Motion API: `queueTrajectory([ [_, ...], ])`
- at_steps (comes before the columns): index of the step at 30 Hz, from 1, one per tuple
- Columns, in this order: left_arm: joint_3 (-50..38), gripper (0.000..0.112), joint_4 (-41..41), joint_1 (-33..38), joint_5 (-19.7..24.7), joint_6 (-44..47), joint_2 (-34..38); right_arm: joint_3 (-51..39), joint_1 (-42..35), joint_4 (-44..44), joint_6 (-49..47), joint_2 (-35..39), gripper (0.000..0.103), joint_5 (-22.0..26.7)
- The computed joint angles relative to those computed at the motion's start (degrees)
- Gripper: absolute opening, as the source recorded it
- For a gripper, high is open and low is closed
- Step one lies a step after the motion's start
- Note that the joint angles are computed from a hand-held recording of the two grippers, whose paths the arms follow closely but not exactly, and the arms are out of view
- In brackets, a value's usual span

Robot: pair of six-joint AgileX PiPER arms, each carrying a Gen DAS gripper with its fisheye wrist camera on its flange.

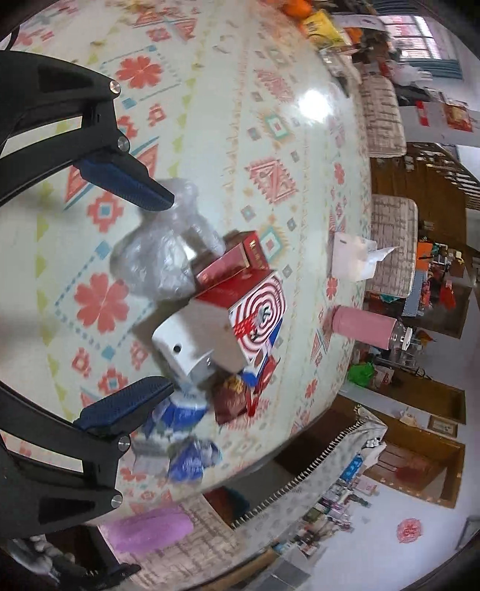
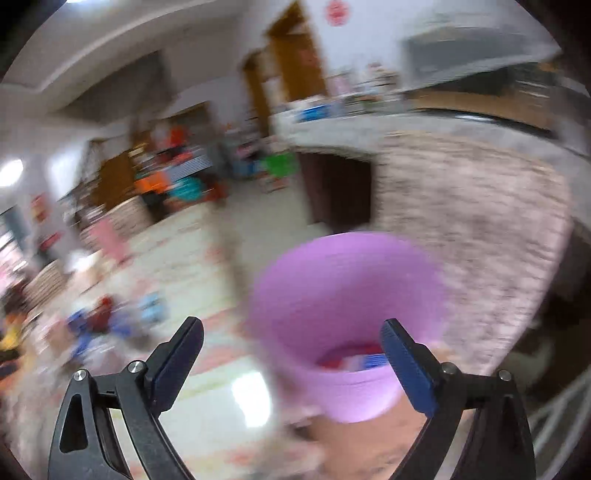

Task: Collect trash
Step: 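Grasp the red-and-white box with left tool while right tool grasps white pack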

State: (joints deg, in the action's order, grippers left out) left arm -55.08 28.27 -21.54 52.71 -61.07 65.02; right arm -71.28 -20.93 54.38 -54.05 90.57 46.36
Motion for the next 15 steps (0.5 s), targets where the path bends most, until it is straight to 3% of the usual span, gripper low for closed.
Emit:
queueTrajectory([
  [3,-0.68,0.090,2.73,0.30,-0.62,1.58,1.81,-0.36,6.54,-1.75,1.94,1.21,0.099,2.94],
  [9,-5.19,0.090,5.16,2.56,-3.97,6.82,8.94,-0.74,17.62,-4.39,5.57,3.48,0.098,2.58],
  [15,-7.71,0.090,13.11,2.33,-3.36,5.06,18.04,-2.09,24.87,-5.96,7.77,5.64,0.099,0.64],
])
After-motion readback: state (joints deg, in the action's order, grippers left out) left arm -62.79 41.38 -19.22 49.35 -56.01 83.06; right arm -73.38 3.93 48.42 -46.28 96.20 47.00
